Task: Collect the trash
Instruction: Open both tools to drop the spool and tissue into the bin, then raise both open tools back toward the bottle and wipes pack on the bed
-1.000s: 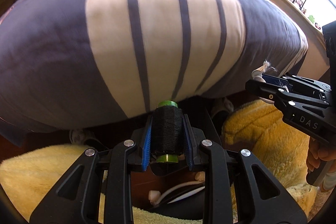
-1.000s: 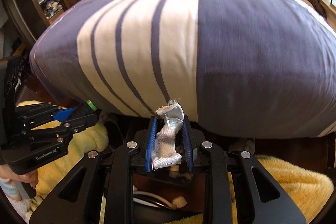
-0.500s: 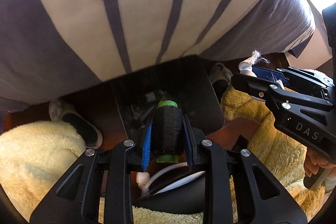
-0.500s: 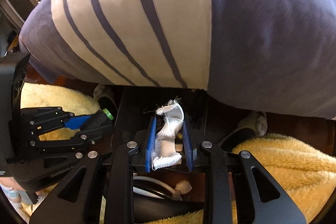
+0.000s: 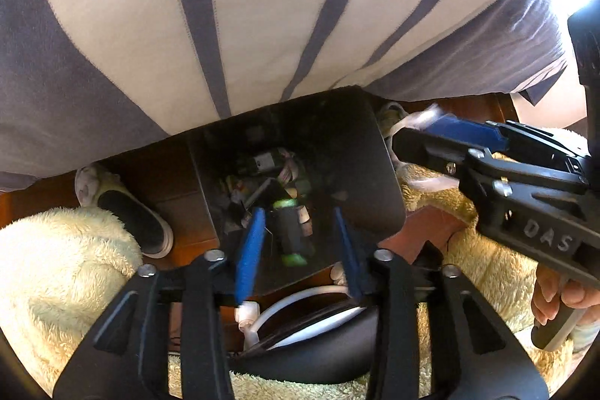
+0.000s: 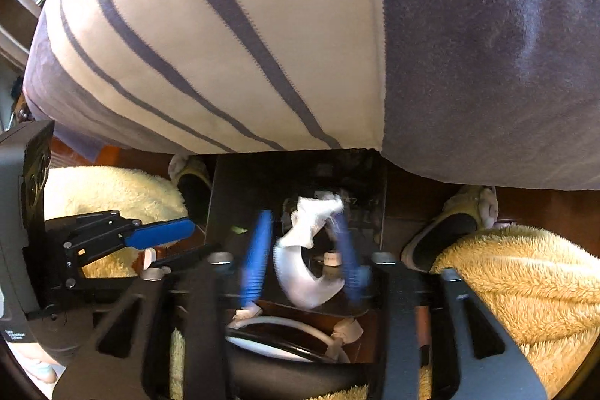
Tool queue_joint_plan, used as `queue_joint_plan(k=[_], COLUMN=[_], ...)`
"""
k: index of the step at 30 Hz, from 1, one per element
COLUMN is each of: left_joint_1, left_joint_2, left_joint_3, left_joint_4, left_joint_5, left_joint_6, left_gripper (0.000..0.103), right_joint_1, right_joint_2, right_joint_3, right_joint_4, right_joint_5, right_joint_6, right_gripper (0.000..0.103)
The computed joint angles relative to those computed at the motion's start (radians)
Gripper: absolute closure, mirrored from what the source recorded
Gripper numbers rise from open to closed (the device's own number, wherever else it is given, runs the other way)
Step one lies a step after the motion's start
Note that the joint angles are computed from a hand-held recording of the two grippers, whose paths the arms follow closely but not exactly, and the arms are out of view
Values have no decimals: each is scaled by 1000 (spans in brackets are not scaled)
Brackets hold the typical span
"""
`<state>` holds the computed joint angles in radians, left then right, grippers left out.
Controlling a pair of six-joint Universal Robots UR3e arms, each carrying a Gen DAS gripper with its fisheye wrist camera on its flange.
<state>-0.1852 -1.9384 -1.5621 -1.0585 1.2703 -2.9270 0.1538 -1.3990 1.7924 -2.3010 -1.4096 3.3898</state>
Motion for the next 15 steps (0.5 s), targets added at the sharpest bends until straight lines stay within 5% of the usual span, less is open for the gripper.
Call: queue_joint_plan(k=[4, 11, 15], left_joint_1=[2, 9, 11], left_joint_2=[3, 73, 119], left_joint_3=[9, -23, -31], left_joint_4=[-4, 43, 48], left_joint_5=[12, 55, 69], left_joint_6=[-6, -26, -20], left_gripper=[57, 22, 10], right_joint_1=[3, 19, 11], right_joint_2=[-6, -57, -95], right_joint_3=[-8, -3, 10], right_joint_4=[9, 2, 4], right_joint_5=[-18, -100, -105], right_joint_6=[13, 25, 20], right_gripper=[51, 12, 5])
